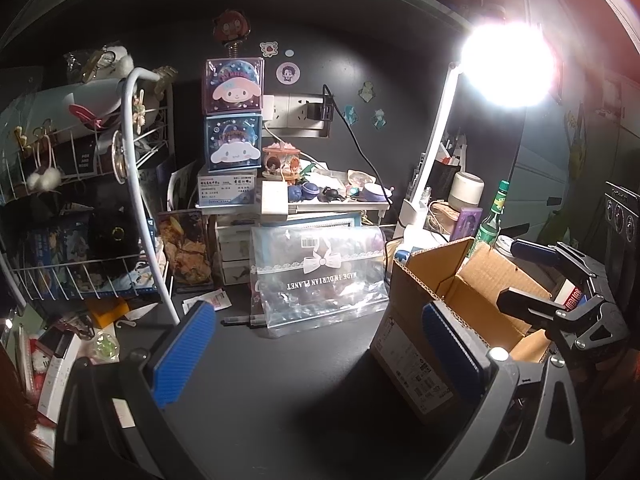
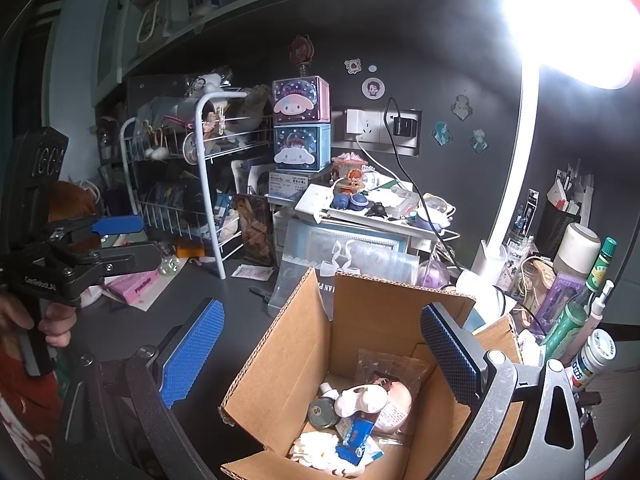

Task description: Organize objects

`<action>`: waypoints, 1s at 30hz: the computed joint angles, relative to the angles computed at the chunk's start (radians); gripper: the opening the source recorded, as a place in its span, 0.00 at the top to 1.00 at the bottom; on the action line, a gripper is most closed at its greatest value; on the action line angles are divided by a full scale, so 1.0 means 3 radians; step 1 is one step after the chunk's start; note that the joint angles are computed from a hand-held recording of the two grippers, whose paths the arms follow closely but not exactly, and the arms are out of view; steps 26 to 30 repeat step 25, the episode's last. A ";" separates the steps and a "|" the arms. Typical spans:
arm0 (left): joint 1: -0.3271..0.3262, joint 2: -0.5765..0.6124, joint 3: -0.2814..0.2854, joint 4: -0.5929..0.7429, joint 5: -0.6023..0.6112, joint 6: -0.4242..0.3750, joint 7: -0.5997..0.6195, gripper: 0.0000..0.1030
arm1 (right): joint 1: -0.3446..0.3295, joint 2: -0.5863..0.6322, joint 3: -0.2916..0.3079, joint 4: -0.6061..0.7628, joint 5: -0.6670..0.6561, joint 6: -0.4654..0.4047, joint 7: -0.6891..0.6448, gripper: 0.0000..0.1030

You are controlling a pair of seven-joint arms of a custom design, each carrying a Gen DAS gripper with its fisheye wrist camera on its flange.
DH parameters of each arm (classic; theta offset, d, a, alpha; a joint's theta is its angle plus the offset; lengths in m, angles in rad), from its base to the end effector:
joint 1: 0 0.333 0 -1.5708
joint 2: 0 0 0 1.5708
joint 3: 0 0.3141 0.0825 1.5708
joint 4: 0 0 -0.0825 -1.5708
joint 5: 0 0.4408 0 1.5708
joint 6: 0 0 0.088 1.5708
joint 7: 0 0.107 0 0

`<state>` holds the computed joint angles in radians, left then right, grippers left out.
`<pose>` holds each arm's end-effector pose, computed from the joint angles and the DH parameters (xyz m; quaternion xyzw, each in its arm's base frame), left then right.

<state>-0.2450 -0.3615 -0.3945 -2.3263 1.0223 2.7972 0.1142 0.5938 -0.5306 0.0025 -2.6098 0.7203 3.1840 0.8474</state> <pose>0.4026 -0.3650 0.5144 -0.5902 0.6338 -0.4032 0.2956 0.4159 0.2087 0.5137 -0.7519 0.4047 -0.2555 0.4533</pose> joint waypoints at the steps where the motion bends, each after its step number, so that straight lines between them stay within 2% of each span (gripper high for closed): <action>1: 0.0001 0.0000 -0.0002 0.0000 0.0005 0.0000 -0.0004 0.01 | -0.0002 -0.0003 0.0004 -0.0008 -0.0001 0.0001 0.0003 0.04; 30: -0.0017 0.0004 0.0007 -0.0006 -0.0031 -0.0006 0.0036 0.00 | 0.0043 -0.0014 -0.0039 -0.0063 -0.0021 0.0026 0.0005 0.04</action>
